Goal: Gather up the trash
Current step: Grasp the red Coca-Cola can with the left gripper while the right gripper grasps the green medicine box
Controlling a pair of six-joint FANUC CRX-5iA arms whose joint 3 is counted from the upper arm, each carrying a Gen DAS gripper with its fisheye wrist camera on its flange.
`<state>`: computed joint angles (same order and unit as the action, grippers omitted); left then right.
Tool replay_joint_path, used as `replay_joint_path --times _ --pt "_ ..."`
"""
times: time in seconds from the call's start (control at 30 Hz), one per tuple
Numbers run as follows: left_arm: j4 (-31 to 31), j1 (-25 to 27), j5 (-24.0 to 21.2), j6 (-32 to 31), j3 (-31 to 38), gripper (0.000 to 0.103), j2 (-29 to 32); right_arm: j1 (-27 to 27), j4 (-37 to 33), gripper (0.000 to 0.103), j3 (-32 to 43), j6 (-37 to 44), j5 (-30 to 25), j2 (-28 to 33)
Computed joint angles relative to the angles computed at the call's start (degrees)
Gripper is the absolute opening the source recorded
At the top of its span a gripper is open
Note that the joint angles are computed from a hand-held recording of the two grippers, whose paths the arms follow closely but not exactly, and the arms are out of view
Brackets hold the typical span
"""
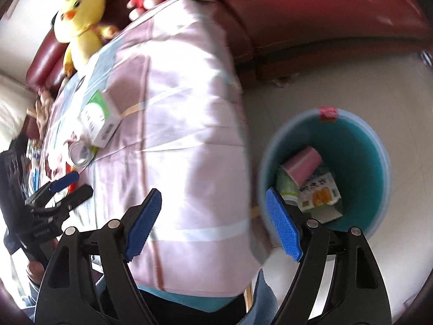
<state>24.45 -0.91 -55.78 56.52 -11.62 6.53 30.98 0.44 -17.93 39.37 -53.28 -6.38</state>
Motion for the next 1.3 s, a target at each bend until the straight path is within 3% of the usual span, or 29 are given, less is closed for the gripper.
replay_joint_path --times 0.4,0.57,0.8,0.97,1.3 --pt "-0.3 8.5 1.4 9.4 3.4 0.094 2.6 3.8 -0.2 0.078 13.3 5.8 -4.4 11.0" --pt "-0.3 9.3 1.5 14.8 6.4 0.094 5.5 3.8 -0.8 0.078 16.7 7.5 -5.6 13.9" --pt "-6.2 7.3 3.4 18.7 8.9 0.094 7.4 2.8 -2.2 0.078 21.9 10.1 -7.7 18.0" --pt "-7.1 8.5 2.7 16.3 8.6 0.094 8.6 2.1 -2.7 0.078 27.0 12.7 -9.6 22.0" --pt "-0.9 13.4 1.8 1.9 4.3 0.094 7.2 2.9 -4.6 0.078 46.3 22.0 -17.2 36.4"
